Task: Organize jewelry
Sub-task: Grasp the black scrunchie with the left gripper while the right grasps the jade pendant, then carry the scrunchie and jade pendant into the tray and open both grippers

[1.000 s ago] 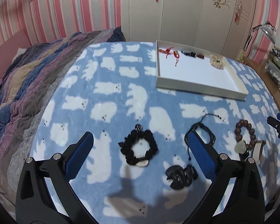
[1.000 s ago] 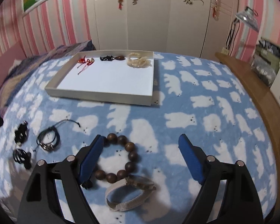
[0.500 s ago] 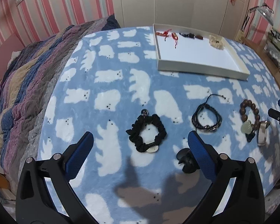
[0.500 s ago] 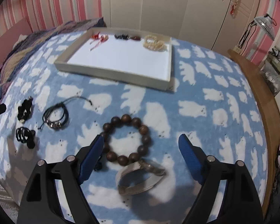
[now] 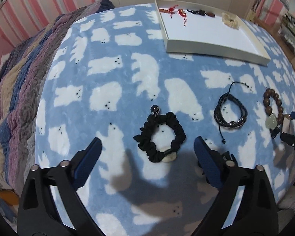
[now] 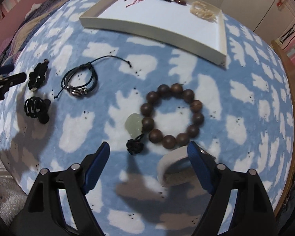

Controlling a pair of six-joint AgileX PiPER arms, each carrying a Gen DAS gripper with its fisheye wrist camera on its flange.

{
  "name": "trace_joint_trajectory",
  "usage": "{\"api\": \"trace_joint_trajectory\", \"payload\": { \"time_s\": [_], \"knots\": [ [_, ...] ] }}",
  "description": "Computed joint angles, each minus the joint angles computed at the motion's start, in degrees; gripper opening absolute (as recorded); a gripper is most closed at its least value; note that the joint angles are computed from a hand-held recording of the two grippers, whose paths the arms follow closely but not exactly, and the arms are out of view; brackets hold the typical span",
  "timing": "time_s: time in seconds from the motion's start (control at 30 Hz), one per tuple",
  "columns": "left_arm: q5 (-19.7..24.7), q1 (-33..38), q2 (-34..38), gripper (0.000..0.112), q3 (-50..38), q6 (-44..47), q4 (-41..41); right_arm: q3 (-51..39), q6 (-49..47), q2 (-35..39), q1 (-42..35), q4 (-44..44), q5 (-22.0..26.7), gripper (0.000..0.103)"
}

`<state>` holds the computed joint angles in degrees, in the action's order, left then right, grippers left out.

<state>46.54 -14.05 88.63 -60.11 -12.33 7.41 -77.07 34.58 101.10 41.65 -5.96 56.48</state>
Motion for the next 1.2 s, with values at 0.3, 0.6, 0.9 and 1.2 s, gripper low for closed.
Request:
{"api": "trace_joint_trajectory", "payload": {
  "time_s": [0.3,0.6,0.9,1.2],
  "knots": [
    [-1.13,-0.5,3.69,0.076,-1.14,0.7,2.47,-2.53,-3.46,4.42,-1.41,4.95,1.04,0.048],
    [-1.07,1.05,7.81,0.052,-2.58,3.02,0.05,-2.65,-2.1,4.58,-0.39,3.36,1.48,0.031],
    [-1.61,0.98,8.78,0.038,-2.27,3.64,-0.5,-1.1,-3.08,4.25,-0.25,5.55,-0.04,0.022],
    [-2.6,0.01,8.55,0.013,-1.41,1.57,0.52,1.1,-4.99,4.14,-1.34,5.64,-3.34,0.018]
  ]
}}
